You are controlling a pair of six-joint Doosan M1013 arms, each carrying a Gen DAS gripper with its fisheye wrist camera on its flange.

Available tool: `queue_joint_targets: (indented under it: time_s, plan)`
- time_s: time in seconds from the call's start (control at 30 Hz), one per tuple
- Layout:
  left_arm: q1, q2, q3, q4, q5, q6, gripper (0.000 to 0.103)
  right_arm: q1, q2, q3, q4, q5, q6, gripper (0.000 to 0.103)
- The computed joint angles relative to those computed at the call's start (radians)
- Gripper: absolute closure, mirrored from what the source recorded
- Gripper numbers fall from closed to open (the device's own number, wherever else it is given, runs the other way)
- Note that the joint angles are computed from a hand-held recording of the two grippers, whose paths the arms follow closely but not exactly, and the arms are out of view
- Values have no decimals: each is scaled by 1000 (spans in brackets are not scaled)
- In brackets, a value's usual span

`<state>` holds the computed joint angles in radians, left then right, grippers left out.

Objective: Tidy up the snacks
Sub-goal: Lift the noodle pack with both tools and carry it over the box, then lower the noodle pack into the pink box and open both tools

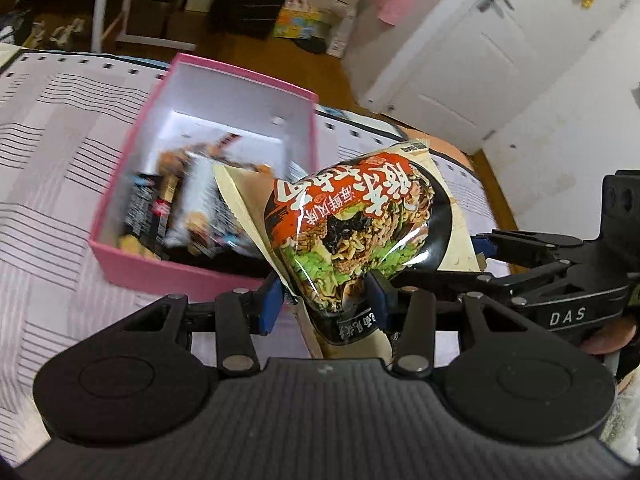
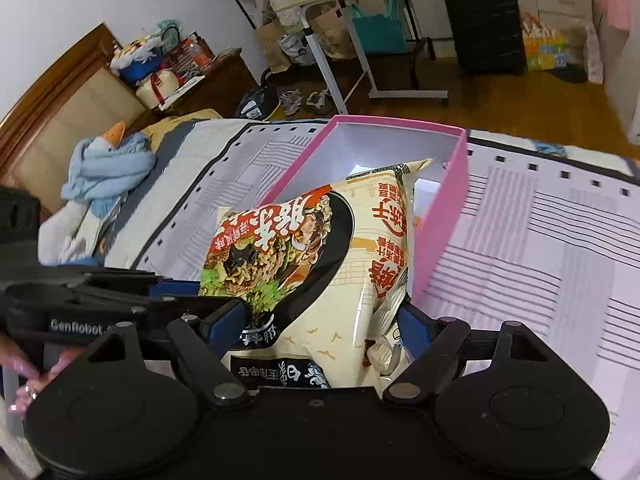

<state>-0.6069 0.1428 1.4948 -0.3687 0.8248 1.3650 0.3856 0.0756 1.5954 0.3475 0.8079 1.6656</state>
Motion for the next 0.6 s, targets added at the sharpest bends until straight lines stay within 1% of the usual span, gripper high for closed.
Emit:
queue_joint_targets:
  time_s: [0.17, 0.23, 0.33, 0.43, 0.6]
  plan:
    - [31, 56, -78, 76, 43, -9, 60, -10, 71, -63, 39, 5, 30, 18]
    - [45, 81, -114, 91, 72, 4, 60, -15, 97, -83, 59, 13, 58, 18]
    - [68, 128, -171, 92, 121, 19, 59, -13, 129, -105, 40, 1, 111, 18]
    - [78, 165, -213, 100, 154, 10, 60, -16, 153, -125, 41, -6, 153, 18]
    - [99, 205, -244, 63, 150, 40, 60, -11, 177, -144, -18, -28, 228, 17]
